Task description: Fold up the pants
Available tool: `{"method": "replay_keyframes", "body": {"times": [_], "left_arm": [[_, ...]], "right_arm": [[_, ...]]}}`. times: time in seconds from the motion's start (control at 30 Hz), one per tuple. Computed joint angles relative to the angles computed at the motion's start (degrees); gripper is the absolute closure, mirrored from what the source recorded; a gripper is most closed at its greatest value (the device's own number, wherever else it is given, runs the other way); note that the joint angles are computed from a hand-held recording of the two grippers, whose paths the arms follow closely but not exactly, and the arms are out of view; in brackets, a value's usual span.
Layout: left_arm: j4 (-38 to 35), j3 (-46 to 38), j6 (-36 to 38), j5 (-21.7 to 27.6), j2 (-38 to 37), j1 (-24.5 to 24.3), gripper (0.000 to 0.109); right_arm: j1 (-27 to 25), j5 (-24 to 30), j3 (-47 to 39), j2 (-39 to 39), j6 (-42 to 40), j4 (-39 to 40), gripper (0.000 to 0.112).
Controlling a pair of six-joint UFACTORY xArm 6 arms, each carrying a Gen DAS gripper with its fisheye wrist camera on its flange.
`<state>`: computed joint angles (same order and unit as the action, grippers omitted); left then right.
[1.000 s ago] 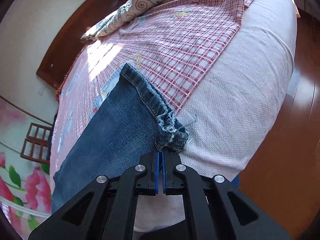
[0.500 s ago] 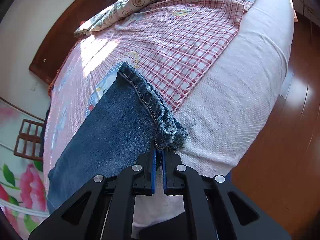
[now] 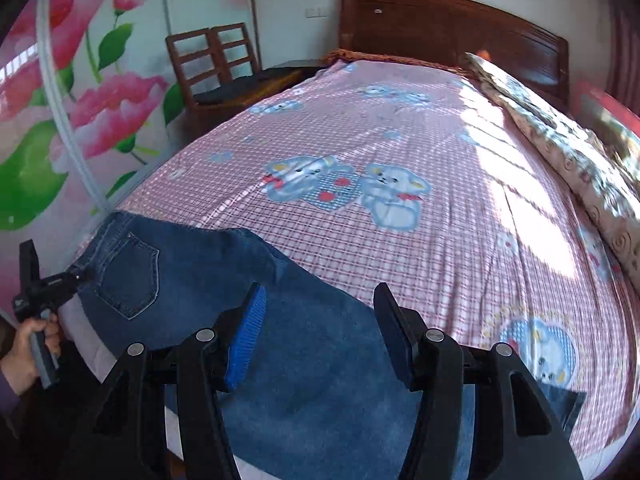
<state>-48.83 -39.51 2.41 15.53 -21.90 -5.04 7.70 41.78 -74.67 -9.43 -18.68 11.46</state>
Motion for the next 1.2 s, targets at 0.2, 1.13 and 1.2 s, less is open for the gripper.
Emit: {"method": "replay_keyframes", "body": {"times": [0.2,1.13,1.2], "left_arm": [[0.0,-0.5,0.1,1.7,0.0,0.7,0.102],[-15.4,-1.0,15.3,5.4,0.5,3.4,0.102],[-14.8,-1.3,15.0,5.7,0.6,3.5,0.102]], "right_arm": [[7.6,11.1,-23.3,21.2,-5.7,-6.4,0.062],[12.4,9.8,-33.2,35.5,3.7,-19.5,0.111],[11.8,8.3,-31.1,34.3,4.4,-17.1,0.111]]}}
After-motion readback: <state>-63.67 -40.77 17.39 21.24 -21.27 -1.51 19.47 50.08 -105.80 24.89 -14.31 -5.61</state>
